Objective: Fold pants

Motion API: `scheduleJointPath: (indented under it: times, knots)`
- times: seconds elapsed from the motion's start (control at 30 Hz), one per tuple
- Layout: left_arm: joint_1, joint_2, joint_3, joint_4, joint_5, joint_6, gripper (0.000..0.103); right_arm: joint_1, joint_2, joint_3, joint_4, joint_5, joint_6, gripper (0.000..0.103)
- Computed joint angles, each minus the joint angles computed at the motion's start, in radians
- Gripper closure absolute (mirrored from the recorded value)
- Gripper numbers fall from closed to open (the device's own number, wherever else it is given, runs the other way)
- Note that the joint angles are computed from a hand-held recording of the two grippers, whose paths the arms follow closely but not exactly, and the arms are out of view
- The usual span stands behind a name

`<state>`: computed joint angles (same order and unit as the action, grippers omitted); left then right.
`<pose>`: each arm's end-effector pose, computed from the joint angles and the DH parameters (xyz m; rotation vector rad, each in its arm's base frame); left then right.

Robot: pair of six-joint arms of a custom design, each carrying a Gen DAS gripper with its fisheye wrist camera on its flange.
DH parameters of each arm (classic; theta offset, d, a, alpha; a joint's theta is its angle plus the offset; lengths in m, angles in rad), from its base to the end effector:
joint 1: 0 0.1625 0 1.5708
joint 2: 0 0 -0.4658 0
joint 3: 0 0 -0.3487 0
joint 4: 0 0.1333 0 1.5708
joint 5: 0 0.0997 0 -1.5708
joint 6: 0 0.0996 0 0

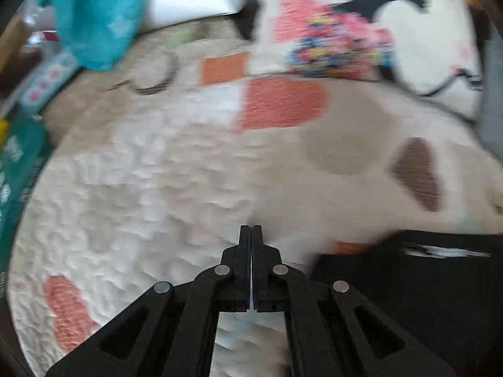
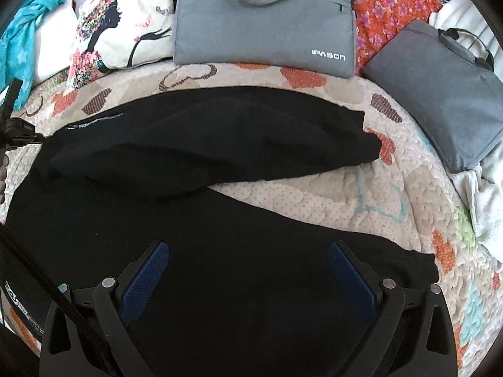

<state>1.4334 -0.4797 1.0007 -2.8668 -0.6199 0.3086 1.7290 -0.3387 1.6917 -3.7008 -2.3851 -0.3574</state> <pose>0.0990 -0.8489 0.2323 0.0330 2.0786 -0.7377 0.1599 -0.6162 -0.0020 0.1812 -2.1763 0.7837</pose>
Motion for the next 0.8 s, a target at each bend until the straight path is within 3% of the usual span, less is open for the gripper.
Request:
scheduleJointPath:
  times: [0.07, 0.2, 0.27, 0.33, 0.37, 0.43, 0.47, 0.53, 0.63, 0.8]
  knots:
    - [0.012, -0.033, 0.026, 0.003, -0.065, -0.019, 0.103, -0.003, -0.008, 0.002, 0.021, 0.000, 0.018, 0.000]
    - [0.034, -0.162, 0.152, 0.070, -0.362, -0.065, 0.100, -0.011, -0.028, 0.016, 0.043, 0.027, 0.059, 0.000]
    - [0.036, -0.188, 0.178, 0.119, -0.444, -0.063, 0.085, -0.014, -0.032, 0.016, 0.060, 0.032, 0.071, 0.000]
    - [0.025, -0.185, 0.194, 0.157, -0.465, -0.071, 0.075, -0.017, -0.032, 0.013, 0.079, 0.038, 0.081, 0.000]
    - [0.022, -0.171, 0.172, 0.197, -0.457, -0.072, 0.074, -0.017, -0.031, 0.011, 0.085, 0.041, 0.081, 0.000]
    - [0.010, -0.131, 0.140, 0.248, -0.368, -0.062, 0.074, -0.017, -0.026, 0.006, 0.086, 0.043, 0.070, 0.000]
    - [-0.005, -0.115, 0.147, 0.210, -0.313, -0.014, 0.081, -0.015, -0.022, 0.003, 0.083, 0.039, 0.062, 0.000]
    - [-0.019, -0.112, 0.150, 0.216, -0.305, -0.024, 0.103, -0.014, -0.018, 0.000, 0.077, 0.031, 0.053, 0.000]
    - [-0.042, -0.088, 0.152, 0.113, -0.216, 0.019, 0.103, -0.015, -0.018, -0.002, 0.090, 0.023, 0.063, 0.000]
    - [-0.028, -0.045, 0.082, -0.003, -0.072, -0.041, 0.103, -0.019, -0.024, -0.001, 0.115, 0.024, 0.086, 0.001]
